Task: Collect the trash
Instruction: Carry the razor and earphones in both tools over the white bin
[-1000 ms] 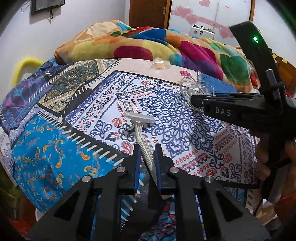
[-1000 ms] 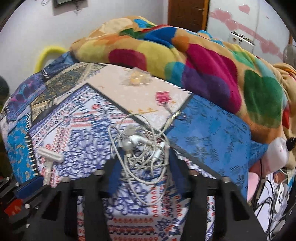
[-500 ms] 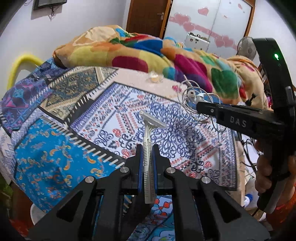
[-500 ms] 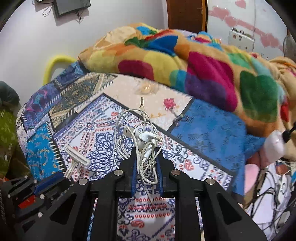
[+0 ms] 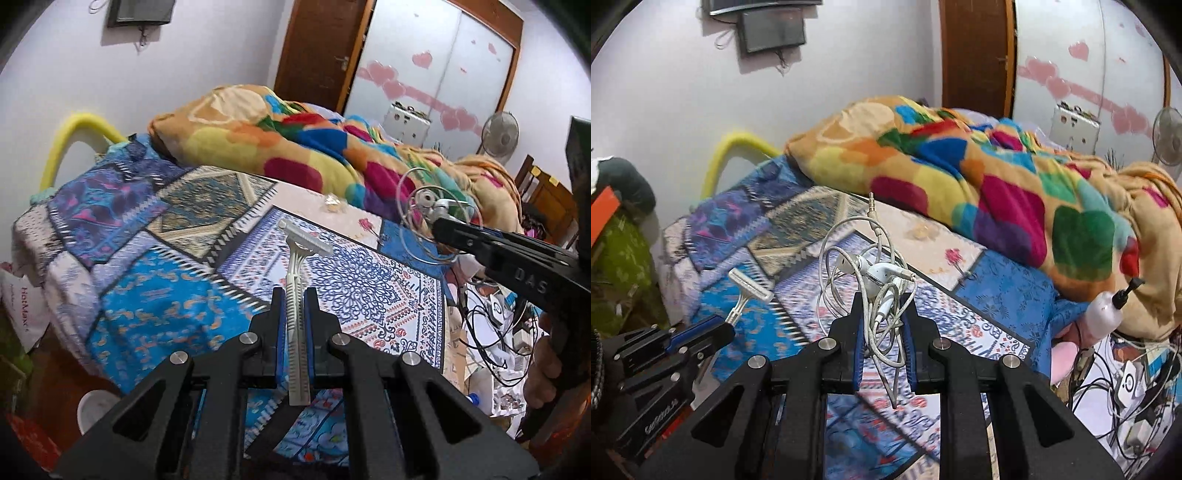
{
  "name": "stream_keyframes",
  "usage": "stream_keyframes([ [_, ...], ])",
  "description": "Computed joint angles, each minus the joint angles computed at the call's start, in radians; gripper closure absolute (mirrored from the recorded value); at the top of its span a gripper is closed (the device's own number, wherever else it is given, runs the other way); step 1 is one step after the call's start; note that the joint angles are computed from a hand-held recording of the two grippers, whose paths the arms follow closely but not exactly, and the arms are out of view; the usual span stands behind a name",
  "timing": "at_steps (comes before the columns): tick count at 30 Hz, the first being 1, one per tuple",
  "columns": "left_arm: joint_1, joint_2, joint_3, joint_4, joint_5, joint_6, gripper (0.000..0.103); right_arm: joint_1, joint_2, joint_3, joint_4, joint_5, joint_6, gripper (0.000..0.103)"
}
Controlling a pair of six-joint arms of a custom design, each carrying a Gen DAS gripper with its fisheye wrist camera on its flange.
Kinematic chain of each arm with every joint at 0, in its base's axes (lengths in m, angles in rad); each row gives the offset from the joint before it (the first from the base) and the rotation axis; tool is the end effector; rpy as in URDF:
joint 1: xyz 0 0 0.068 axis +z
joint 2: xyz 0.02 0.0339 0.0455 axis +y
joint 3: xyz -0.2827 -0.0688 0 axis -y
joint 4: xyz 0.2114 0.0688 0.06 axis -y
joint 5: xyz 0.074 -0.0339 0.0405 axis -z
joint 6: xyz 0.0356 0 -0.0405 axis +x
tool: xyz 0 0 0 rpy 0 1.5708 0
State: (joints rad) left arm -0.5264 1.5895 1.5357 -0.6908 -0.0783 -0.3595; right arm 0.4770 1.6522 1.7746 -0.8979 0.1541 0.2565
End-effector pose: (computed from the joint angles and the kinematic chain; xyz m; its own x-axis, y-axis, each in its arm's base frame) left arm 0.2782 -0.1584 0.3705 -0.7072 0.0053 -0.7070 0.2162 0.9537 -0.2091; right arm 0.2898 0.1436 0.4042 -0.6920 -0.0754 -0.7180 -0.1869 0.9793 0.0772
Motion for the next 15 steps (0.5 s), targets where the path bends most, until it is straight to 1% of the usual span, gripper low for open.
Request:
stream_keyframes([
  [9,0.100,-0.230,-0.095,-0.111,-0.030,0.048,0.095,0.207,-0.006,0.125,-0.084,0.111,0.063,0.087],
  [15,0.247,-0.375,-0.177,-0.185,0.018,0.107,0.095,0.346,0.021,0.176,-0.104,0.155,0.110,0.087],
])
